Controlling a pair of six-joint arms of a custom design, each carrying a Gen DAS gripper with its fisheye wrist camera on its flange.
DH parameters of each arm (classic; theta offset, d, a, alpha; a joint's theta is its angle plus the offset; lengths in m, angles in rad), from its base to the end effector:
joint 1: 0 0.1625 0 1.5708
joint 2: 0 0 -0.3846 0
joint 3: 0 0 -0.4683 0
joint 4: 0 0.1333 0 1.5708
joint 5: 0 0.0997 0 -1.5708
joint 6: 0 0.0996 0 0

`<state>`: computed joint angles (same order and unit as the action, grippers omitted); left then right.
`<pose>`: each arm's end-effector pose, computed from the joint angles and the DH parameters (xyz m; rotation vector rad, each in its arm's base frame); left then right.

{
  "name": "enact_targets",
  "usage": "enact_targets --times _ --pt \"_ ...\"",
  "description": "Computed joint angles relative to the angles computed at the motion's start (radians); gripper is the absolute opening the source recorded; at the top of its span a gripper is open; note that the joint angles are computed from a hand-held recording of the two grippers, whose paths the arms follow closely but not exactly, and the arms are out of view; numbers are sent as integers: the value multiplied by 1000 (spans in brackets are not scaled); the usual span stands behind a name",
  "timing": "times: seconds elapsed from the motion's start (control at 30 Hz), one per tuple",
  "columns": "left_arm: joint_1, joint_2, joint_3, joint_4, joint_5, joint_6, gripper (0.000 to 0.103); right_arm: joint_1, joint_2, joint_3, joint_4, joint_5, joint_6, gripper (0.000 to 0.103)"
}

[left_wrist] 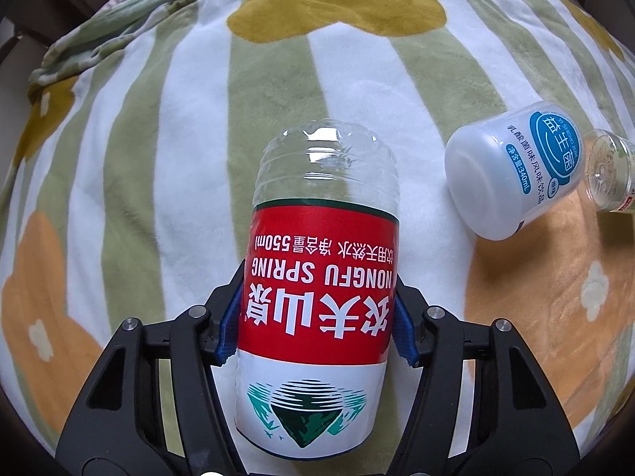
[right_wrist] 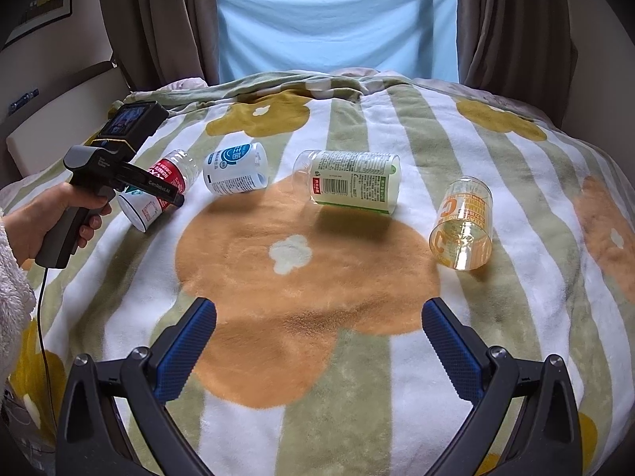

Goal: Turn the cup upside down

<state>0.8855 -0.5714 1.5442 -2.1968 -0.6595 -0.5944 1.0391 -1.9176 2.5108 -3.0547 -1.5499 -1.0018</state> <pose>-0.2537 -0.6453 -0.1078 0.2882 2.1859 -0.3341 -0.0849 -0.4114 0.2773 0.5718 -2.3360 0.8442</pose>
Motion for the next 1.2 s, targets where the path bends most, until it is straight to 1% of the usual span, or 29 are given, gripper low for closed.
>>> enact_targets --times 0.13,0.23,0.3,0.4,0.57,0.73,0.8,0.93,1.07,1.13,1.2 --pt "-22 -27 31 -5 -2 -12 57 -1 -28 8 15 8 2 103" --pt "-57 -61 78 -22 -13 -15 57 -2 -66 17 46 21 12 103" --pt "-89 -79 105 -12 -13 -15 57 -4 -103 29 65 30 13 103" --pt "-142 -104 151 -25 -39 -14 57 -15 -169 45 104 46 9 103" --pt "-240 -113 202 -41 -81 -29 57 -56 -305 62 221 87 20 103" --pt "-330 -79 217 -66 -136 -42 57 -103 -421 78 313 100 4 103" --pt "-356 -57 215 -75 -162 -54 57 -128 -464 80 357 110 -3 103" --pt "-389 4 199 -86 -237 -87 57 -176 -530 85 414 113 -11 103" --pt "-409 55 186 -120 -303 -120 57 -233 -565 76 466 127 -26 103" --pt "-412 77 172 -118 -312 -146 57 -254 -573 71 488 132 -27 103" --pt "-409 98 153 -99 -306 -177 57 -272 -581 68 509 142 -25 103"
